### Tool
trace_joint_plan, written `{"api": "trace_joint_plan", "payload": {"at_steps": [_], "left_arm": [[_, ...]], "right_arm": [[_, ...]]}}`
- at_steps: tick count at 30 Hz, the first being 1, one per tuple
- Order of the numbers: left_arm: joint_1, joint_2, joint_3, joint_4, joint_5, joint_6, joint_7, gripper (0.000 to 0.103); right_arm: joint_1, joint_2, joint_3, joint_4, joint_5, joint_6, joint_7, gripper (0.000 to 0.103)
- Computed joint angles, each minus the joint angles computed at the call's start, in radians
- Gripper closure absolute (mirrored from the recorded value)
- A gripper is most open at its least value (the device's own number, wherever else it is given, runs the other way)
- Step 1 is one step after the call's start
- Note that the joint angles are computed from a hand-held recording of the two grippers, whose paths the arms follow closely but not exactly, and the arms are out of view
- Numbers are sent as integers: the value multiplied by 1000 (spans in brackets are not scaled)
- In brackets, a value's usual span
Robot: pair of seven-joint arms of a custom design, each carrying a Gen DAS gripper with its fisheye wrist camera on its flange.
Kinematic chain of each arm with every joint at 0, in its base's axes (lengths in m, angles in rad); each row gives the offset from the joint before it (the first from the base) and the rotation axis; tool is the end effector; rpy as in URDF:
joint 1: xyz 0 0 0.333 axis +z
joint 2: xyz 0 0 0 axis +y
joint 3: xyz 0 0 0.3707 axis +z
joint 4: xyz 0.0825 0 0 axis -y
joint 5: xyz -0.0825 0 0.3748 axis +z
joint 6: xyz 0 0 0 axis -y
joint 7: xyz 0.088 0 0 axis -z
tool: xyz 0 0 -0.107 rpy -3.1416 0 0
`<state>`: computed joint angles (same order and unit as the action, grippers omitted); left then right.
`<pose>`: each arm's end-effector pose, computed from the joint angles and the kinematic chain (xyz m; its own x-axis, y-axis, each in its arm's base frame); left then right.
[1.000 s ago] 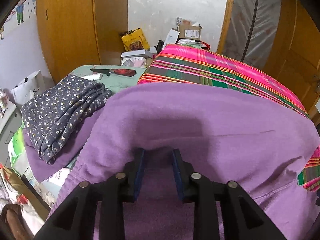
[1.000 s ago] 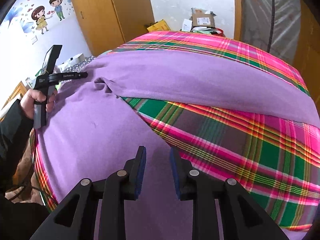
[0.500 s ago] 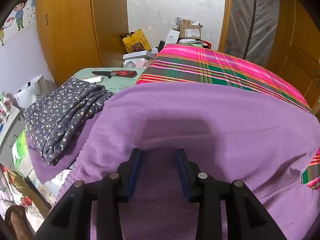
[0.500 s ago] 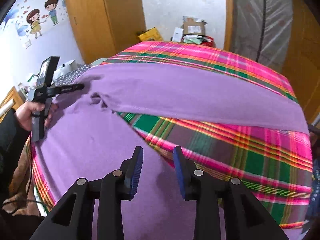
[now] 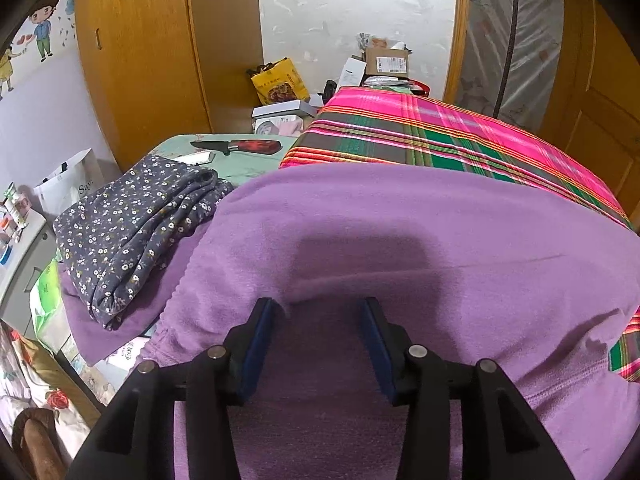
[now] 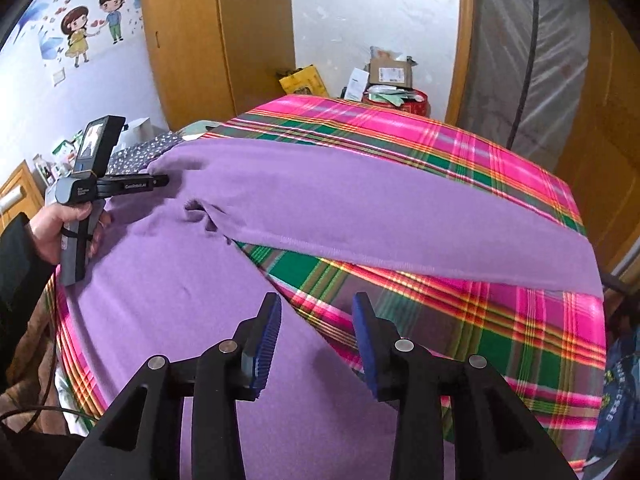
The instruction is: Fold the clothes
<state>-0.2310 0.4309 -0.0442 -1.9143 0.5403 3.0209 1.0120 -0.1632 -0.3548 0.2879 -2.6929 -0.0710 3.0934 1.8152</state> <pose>0.6486 -0.2189 0.3972 -0.2132 -0.9769 -0.0153 -0.7491 0.1735 -0.6393 0.4103 0.0653 0.4838 -0.0222 -0.9996 -0.0164 -0.7329 0.0275 -0.6798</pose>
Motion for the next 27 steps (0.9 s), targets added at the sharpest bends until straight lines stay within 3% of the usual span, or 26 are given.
{"api": "trace_joint_plan", "payload": {"at_steps": [5,9,16,22,25,27], "left_arm": [[12,-15,-26,8,-34,-75,7,59],[4,-60,-21,-37,-28,-62,-33,63],[-50,-151,32,-112,107,-16,-176,63],[-81,-195,60,-124,274,8,-322,63],[-100,-209,78,-113,407,8,-426,63],[-123,-216,99,-97,534,-2,-526,63]], "right_arm": [[18,4,-16,7,1,4,-19,64],[48,4,-50,5,16,20,-62,63],[194,27,-182,22,115,53,-216,63],[453,47,-400,42,242,154,-392,63],[539,58,-472,53,269,204,-452,63],[648,63,-572,59,273,230,-494,62]]}}
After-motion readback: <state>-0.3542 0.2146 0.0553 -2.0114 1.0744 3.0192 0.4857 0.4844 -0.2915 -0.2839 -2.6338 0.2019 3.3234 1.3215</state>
